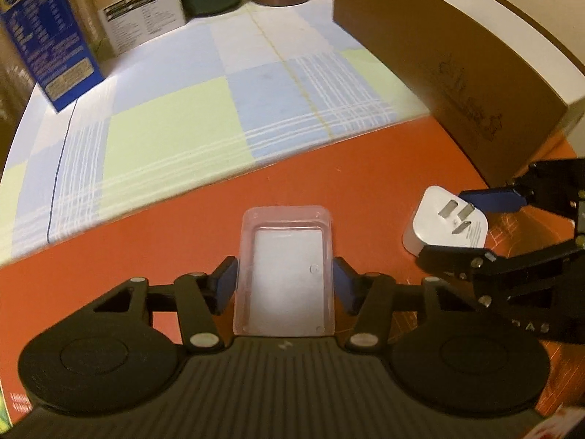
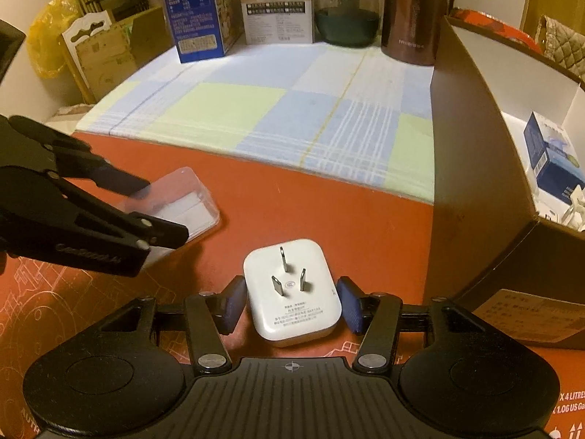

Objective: Organize rigid objects
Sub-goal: 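Grasp the plug adapter with the right gripper while the left gripper grasps the clear box, then lift the plug adapter and clear box and carry both over the shoebox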

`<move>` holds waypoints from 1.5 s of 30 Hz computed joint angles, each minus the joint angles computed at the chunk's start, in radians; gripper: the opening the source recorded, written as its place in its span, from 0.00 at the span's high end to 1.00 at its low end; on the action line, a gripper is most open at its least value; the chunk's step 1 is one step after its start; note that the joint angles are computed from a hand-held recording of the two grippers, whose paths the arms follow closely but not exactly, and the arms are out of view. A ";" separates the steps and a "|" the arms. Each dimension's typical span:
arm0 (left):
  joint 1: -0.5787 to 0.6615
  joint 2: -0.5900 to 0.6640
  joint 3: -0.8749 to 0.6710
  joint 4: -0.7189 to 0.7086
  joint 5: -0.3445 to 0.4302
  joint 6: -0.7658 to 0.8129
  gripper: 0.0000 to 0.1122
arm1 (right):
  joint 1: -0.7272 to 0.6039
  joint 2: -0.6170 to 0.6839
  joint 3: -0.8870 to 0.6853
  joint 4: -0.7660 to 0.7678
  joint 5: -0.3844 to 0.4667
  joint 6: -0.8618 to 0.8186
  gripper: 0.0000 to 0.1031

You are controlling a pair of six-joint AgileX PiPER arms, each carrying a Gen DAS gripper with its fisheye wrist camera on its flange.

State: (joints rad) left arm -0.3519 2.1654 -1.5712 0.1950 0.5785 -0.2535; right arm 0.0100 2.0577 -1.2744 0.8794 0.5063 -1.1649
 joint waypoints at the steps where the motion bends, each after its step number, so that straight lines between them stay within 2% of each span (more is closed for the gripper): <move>1: -0.003 -0.005 0.006 0.009 0.004 -0.024 0.54 | 0.002 -0.001 -0.001 -0.010 0.001 0.007 0.50; 7: -0.026 -0.018 0.018 0.063 0.038 -0.161 0.54 | 0.014 0.017 -0.028 -0.059 0.001 0.046 0.50; 11: -0.038 0.012 -0.027 0.079 0.081 -0.177 0.54 | 0.024 0.028 -0.036 -0.073 -0.003 0.048 0.54; 18: -0.061 0.026 -0.043 0.132 0.091 -0.236 0.54 | 0.026 0.034 -0.049 -0.104 0.006 0.075 0.56; 28: -0.064 -0.007 0.007 0.114 0.079 -0.243 0.54 | 0.013 0.011 -0.024 -0.100 0.034 0.060 0.56; 45: -0.119 -0.180 0.203 0.183 0.032 -0.383 0.54 | -0.046 -0.120 0.127 -0.001 0.062 -0.057 0.56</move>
